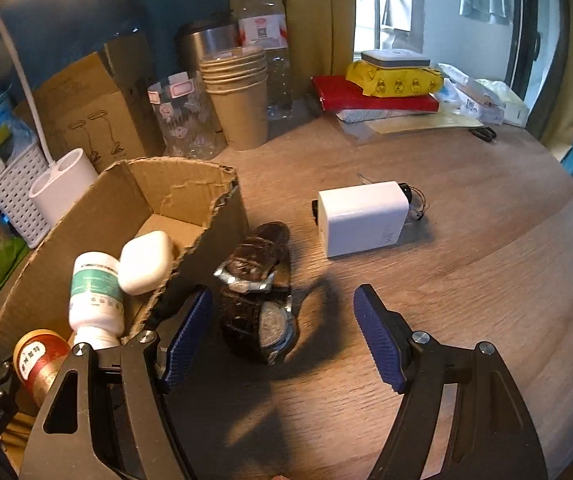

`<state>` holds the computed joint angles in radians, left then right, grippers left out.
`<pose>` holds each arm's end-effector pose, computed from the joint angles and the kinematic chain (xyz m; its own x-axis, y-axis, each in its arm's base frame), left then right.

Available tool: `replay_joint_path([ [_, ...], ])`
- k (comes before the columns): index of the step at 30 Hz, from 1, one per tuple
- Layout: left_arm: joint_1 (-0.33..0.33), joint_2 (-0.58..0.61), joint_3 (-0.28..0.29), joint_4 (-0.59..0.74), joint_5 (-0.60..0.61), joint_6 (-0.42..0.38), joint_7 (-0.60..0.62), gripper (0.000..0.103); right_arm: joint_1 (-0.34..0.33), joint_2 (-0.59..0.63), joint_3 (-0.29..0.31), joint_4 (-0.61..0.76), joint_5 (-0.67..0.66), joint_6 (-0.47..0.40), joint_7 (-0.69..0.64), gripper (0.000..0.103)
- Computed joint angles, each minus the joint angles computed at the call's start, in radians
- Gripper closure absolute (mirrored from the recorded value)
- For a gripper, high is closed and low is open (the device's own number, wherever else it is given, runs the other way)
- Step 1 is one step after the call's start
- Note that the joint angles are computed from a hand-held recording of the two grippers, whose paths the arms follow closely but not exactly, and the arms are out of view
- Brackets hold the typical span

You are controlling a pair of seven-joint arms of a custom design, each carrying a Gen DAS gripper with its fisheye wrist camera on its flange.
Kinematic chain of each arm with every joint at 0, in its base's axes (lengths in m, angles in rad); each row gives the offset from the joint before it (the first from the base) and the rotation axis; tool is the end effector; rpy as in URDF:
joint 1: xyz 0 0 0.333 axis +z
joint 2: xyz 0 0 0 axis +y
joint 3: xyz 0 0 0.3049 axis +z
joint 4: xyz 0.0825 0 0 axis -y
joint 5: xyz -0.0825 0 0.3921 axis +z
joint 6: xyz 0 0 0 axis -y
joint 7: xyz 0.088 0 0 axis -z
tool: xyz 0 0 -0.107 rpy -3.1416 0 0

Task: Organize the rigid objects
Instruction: 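Move the right gripper to the brown leather wristwatch and grasp it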

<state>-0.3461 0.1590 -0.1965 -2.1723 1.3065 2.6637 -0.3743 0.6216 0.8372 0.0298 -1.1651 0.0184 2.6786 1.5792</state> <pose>0.4778 -0.3194 0.3252 0.2428 -0.9598 0.1408 -0.6720 -0.2711 -0.6891 0.6480 0.4826 0.3586 0.5864 -0.8088 -0.0441 -0.6478 -0.4355 -0.6251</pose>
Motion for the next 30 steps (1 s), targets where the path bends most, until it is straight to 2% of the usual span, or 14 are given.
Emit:
replay_joint_path([
  [5, -0.003, 0.001, -0.001, 0.003, -0.001, -0.006, 0.003, 0.097, -0.033, 0.006, 0.037, 0.006, 0.04, -0.013, -0.055, 0.027],
  [11, -0.002, 0.0, 0.0, 0.001, -0.003, -0.003, 0.001, 0.097, -0.023, -0.009, 0.006, -0.02, 0.029, -0.001, -0.045, 0.027],
  [16, -0.002, -0.001, 0.0, 0.0, -0.003, -0.003, 0.001, 0.097, 0.002, -0.024, -0.051, -0.048, -0.035, 0.011, -0.002, 0.027],
  [22, -0.002, 0.0, 0.0, 0.001, -0.003, -0.003, 0.002, 0.097, -0.024, -0.017, 0.013, -0.046, -0.036, 0.018, -0.115, 0.027],
  [25, 0.0, -0.001, 0.0, -0.002, -0.003, 0.001, 0.001, 0.097, 0.002, 0.004, -0.001, -0.02, -0.054, 0.002, -0.149, 0.027],
  [30, 0.002, 0.003, 0.002, 0.001, -0.007, 0.009, 0.004, 0.097, 0.028, 0.05, -0.038, 0.047, -0.081, -0.046, -0.128, 0.027],
])
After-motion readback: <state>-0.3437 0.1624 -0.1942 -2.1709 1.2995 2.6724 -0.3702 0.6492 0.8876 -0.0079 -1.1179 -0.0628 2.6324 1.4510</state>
